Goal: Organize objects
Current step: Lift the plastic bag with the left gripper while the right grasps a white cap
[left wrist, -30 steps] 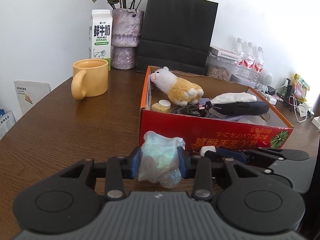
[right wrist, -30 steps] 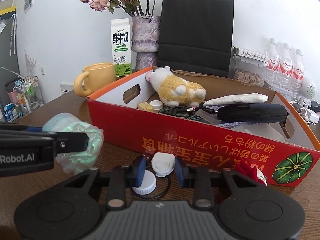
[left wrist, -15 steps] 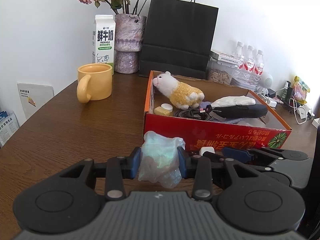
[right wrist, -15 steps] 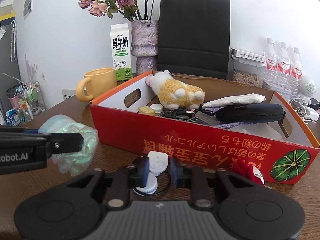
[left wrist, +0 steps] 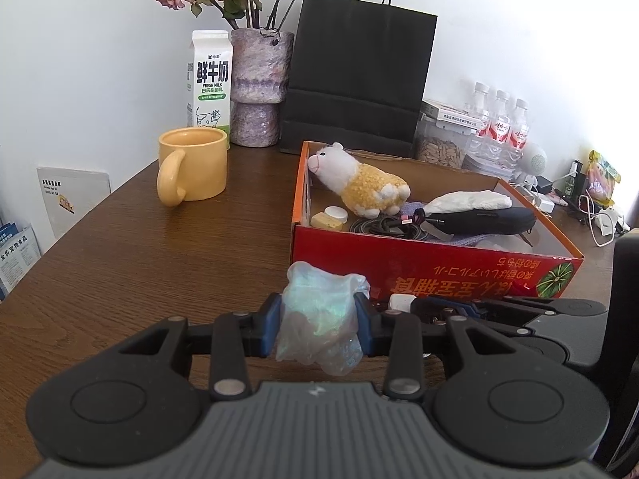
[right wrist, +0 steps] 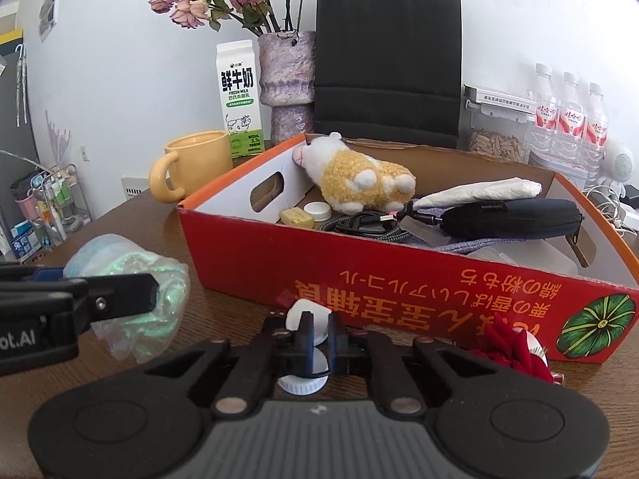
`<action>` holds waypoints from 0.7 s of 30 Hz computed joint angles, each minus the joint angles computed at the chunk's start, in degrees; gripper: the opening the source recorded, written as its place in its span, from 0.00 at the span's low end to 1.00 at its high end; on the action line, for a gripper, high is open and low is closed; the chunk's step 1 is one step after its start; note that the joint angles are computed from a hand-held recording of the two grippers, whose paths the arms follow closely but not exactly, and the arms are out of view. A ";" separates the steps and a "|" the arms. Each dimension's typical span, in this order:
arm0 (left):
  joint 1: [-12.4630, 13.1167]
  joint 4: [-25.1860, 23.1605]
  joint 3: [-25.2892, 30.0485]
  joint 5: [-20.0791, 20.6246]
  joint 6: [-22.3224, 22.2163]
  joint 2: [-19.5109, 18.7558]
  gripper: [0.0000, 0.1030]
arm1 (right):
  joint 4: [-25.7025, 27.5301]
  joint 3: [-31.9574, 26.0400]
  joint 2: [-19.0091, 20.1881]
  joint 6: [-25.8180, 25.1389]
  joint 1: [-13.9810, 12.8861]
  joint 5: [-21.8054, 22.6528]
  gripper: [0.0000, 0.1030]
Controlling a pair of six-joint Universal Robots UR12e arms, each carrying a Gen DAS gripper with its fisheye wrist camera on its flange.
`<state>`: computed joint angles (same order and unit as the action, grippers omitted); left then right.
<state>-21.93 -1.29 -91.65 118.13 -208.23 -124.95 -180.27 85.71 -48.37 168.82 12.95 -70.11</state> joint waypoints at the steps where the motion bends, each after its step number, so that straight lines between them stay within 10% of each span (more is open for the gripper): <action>1: -0.05 0.02 -0.01 0.11 0.06 0.00 0.38 | 0.09 -0.02 0.00 0.02 -0.04 0.04 0.07; 7: -0.47 -0.10 -0.17 1.83 1.15 -0.09 0.38 | -0.90 0.02 -0.04 2.15 -0.11 -0.57 0.44; 15: -0.40 -1.34 -0.56 2.61 0.57 -0.21 0.38 | 2.99 -1.76 0.50 2.98 0.57 -1.26 0.42; 21: -0.30 -0.91 -1.01 2.35 0.06 -0.05 0.38 | 3.07 -1.68 0.50 2.92 0.37 -0.03 0.20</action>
